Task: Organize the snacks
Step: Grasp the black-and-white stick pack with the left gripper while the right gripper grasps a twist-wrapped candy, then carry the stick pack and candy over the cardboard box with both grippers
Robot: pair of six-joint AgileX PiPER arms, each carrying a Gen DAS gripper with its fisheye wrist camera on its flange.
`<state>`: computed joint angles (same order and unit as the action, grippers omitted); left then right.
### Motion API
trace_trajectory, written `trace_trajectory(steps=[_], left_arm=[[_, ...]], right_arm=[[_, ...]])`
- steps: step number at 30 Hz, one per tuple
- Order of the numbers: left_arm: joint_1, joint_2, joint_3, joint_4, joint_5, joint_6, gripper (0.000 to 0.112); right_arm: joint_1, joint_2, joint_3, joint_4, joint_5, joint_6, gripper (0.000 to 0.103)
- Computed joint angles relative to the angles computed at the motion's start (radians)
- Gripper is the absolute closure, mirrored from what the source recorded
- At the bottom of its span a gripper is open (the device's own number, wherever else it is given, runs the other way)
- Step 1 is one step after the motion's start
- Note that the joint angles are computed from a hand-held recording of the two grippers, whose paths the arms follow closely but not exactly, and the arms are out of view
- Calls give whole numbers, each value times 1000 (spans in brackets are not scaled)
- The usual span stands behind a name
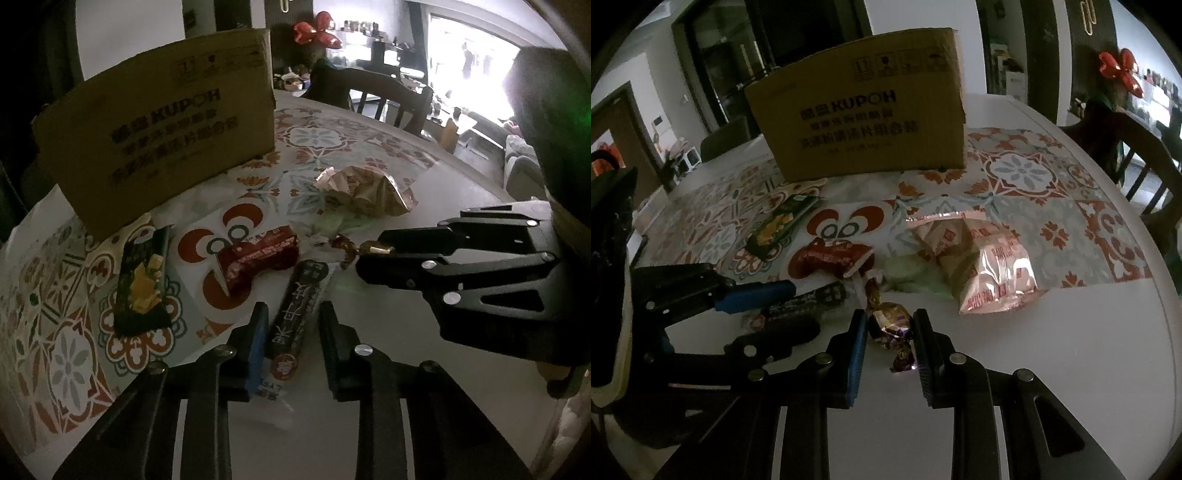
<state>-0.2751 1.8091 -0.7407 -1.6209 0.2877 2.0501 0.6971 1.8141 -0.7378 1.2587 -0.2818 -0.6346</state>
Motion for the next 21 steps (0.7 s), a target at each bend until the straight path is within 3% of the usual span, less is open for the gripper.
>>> trace_trajectory(steps=[4,21], left_arm=[[7,-11,-2,129,22,-181,89],[49,-281,166,80,53,-244,90]], right_arm=[[20,-10,8,48,-20,-40,77],[140,-148,80,200,-137,-134,77]])
